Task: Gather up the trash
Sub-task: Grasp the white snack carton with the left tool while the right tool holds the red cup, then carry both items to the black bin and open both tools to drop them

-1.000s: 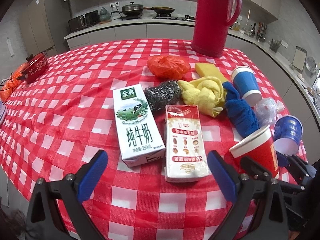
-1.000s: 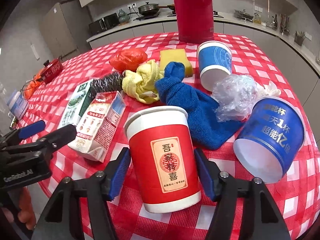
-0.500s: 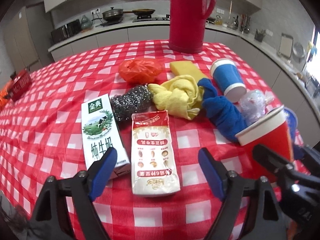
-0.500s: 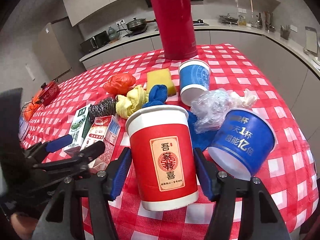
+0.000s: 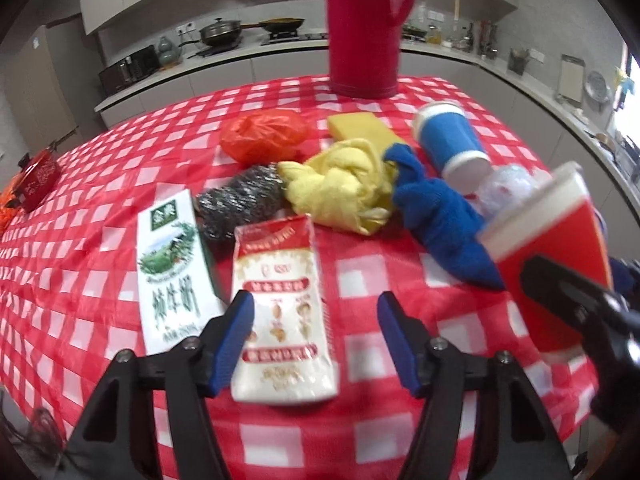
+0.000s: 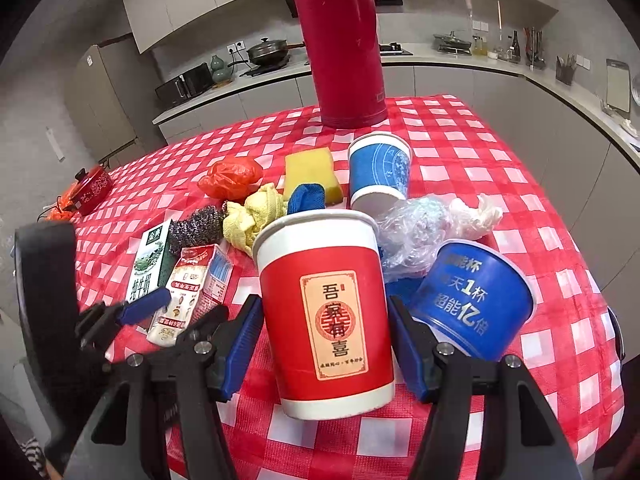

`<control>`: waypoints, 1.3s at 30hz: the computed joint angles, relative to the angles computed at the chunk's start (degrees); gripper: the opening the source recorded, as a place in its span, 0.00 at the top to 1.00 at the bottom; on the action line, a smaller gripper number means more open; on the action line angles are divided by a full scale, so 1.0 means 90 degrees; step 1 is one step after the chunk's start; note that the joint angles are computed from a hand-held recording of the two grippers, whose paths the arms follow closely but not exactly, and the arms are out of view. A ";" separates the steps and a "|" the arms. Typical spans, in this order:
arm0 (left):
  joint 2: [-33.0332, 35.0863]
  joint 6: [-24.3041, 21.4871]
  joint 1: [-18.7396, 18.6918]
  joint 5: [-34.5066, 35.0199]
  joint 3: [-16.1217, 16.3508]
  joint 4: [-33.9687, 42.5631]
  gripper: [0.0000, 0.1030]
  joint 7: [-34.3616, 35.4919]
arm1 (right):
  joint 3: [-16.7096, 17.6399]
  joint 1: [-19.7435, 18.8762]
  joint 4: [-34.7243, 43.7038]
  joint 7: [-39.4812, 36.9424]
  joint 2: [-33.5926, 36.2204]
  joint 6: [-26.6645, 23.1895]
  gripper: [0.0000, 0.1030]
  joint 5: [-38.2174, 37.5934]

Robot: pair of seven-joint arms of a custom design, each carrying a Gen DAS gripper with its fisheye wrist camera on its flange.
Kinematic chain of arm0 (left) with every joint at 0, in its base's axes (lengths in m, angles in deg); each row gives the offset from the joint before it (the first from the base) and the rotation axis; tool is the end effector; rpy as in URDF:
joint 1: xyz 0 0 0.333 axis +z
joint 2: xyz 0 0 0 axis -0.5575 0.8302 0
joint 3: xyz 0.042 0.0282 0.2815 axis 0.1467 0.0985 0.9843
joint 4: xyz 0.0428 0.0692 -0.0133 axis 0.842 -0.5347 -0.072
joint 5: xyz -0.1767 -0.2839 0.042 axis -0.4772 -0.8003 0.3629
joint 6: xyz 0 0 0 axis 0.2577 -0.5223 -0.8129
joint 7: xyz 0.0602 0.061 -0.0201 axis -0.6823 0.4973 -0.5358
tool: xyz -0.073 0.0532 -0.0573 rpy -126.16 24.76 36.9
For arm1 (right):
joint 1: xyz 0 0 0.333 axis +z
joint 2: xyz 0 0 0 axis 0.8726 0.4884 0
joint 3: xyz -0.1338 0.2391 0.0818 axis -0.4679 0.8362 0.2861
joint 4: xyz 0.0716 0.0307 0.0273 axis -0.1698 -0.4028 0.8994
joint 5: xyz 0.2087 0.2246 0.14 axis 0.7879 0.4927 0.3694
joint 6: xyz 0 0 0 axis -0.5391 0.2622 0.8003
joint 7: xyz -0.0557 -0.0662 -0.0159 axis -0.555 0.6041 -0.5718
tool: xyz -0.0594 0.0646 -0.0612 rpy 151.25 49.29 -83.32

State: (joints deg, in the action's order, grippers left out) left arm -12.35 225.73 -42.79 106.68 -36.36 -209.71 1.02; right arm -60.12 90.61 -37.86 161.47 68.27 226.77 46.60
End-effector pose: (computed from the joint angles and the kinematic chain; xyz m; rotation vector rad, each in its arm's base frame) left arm 0.4508 -0.1968 0.4026 -2.0023 1.5905 -0.4934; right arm 0.4046 0.3365 0.5478 -1.9968 1.3452 -0.2713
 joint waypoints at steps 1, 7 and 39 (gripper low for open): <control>0.0006 -0.0082 0.0011 -0.0038 0.0011 0.0024 0.31 -0.0026 | -0.0002 0.0004 0.0001 -0.0018 -0.0003 -0.0015 0.38 0.0022; 0.0144 -0.0124 0.0065 -0.0496 0.0149 0.0031 0.26 0.0367 | 0.0006 0.0011 0.0030 -0.0084 0.0016 -0.0046 0.38 0.0064; 0.0056 0.1430 0.0209 -0.0308 -0.0763 0.0728 0.52 0.0224 | -0.1183 -0.0356 -0.1675 -0.0175 -0.2113 0.0635 0.40 0.0256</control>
